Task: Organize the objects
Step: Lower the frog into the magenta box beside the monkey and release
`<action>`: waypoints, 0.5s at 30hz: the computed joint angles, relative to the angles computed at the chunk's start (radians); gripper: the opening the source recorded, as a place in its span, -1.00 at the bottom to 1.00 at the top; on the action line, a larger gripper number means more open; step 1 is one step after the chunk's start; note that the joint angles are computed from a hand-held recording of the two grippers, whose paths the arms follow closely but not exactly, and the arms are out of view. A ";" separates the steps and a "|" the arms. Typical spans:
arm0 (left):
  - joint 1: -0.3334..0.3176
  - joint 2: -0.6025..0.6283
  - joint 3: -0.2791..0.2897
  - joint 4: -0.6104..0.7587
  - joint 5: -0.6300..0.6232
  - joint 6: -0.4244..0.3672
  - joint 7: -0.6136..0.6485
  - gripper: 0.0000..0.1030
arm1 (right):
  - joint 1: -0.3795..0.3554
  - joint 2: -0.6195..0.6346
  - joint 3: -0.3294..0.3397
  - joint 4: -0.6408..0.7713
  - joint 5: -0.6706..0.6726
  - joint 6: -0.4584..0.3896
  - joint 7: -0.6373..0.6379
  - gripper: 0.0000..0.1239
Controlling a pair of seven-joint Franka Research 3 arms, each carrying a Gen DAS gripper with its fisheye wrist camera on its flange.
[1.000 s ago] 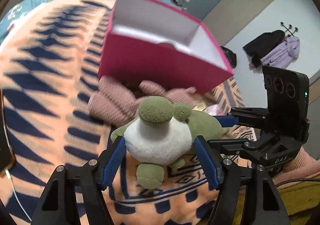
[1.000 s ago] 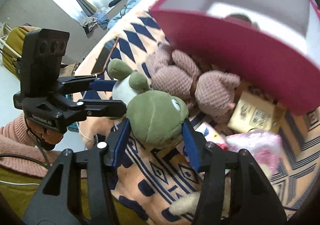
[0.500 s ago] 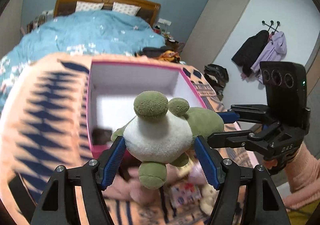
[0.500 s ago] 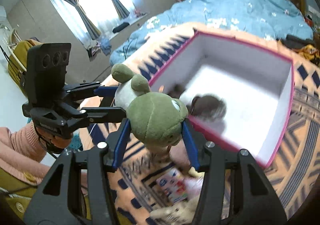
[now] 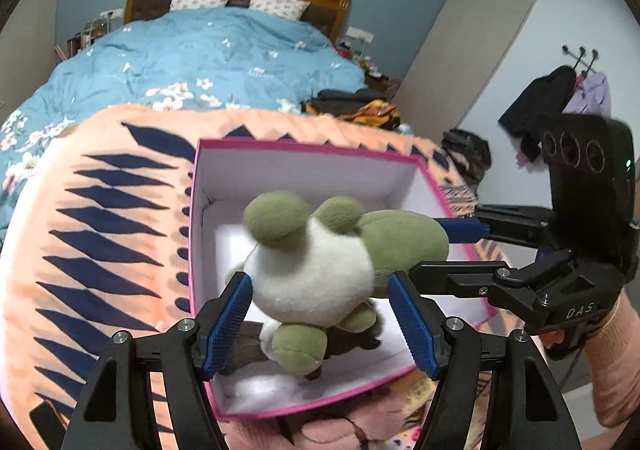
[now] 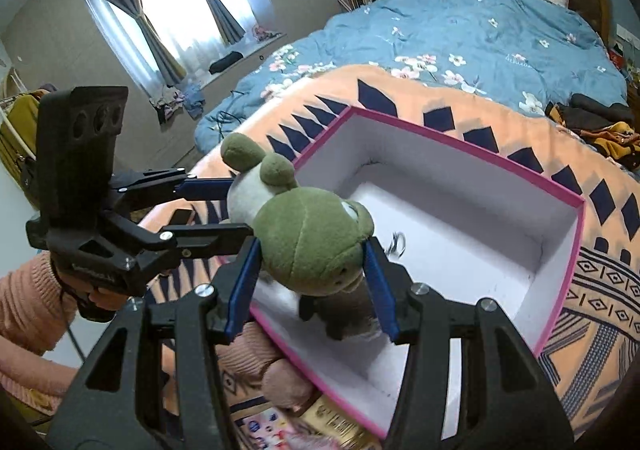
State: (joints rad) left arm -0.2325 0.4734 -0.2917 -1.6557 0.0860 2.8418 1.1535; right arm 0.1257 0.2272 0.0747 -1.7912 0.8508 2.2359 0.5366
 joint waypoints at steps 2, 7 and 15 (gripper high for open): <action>-0.010 0.033 0.008 0.037 0.007 -0.037 -0.004 0.29 | 0.007 0.034 0.000 0.024 -0.024 0.002 0.016 -0.20; -0.021 0.087 0.023 0.088 0.016 -0.103 -0.022 0.23 | 0.019 0.119 0.009 0.076 -0.085 0.005 0.071 -0.36; -0.040 0.061 0.051 0.035 0.065 -0.080 -0.068 0.26 | 0.004 0.157 0.023 0.077 -0.121 0.035 0.141 -0.36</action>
State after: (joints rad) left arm -0.2720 0.5341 -0.2409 -1.6204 0.1509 2.7616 1.0857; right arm 0.1299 0.3841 0.0980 -1.7143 0.7299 2.2709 0.6776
